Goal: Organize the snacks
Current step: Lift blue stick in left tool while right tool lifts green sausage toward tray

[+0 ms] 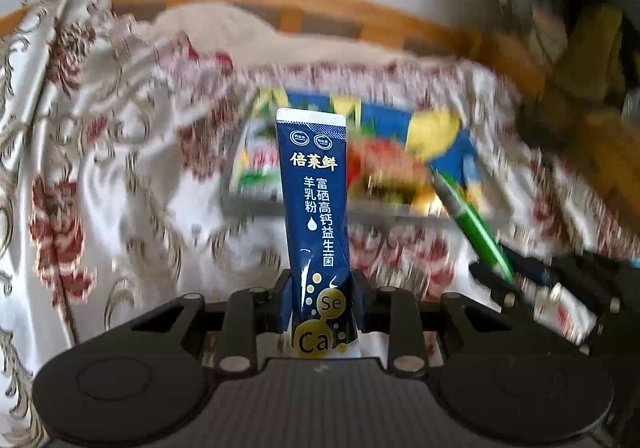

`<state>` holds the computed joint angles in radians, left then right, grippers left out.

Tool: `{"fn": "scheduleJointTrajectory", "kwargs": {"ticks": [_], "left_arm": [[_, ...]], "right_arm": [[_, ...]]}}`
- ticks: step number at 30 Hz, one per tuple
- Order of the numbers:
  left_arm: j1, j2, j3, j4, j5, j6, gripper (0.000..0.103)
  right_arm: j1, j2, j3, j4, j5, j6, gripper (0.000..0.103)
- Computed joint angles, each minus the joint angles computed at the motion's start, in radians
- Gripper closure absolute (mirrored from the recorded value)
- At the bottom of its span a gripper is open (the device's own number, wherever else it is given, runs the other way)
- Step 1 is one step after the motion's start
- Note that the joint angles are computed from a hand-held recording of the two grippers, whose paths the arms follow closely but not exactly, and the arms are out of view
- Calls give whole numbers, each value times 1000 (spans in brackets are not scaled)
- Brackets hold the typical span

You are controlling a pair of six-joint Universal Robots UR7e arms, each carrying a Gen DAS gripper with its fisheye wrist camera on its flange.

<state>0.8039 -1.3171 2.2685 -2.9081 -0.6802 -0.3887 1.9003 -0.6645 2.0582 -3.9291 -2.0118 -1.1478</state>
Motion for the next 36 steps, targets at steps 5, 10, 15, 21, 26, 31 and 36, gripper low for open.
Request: {"fn": "scheduleJointTrajectory", "kwargs": {"ticks": [5,10,15,21,26,31,36], "left_arm": [[3,96,-62,-258,22,138,71],[38,201,-172,-427,-17,249,71],[84,308,-280,-565,-83,371,71],[136,389,-359,-617,-150,437,71],[185,427,-408,-627,-221,424,71],[223,454,-435,-600,-265,413,71],[246,456,-457,-485,-259,352,71]], "right_arm": [[-7,4,-28,-91,66,-1,85],[-32,27,-88,-180,132,-54,84],[-62,38,-170,-174,180,-53,84],[-88,73,-297,-104,189,-4,84],[-102,119,-391,-50,163,61,84],[-113,147,-444,21,122,138,84],[-120,169,-484,118,68,178,84]]}}
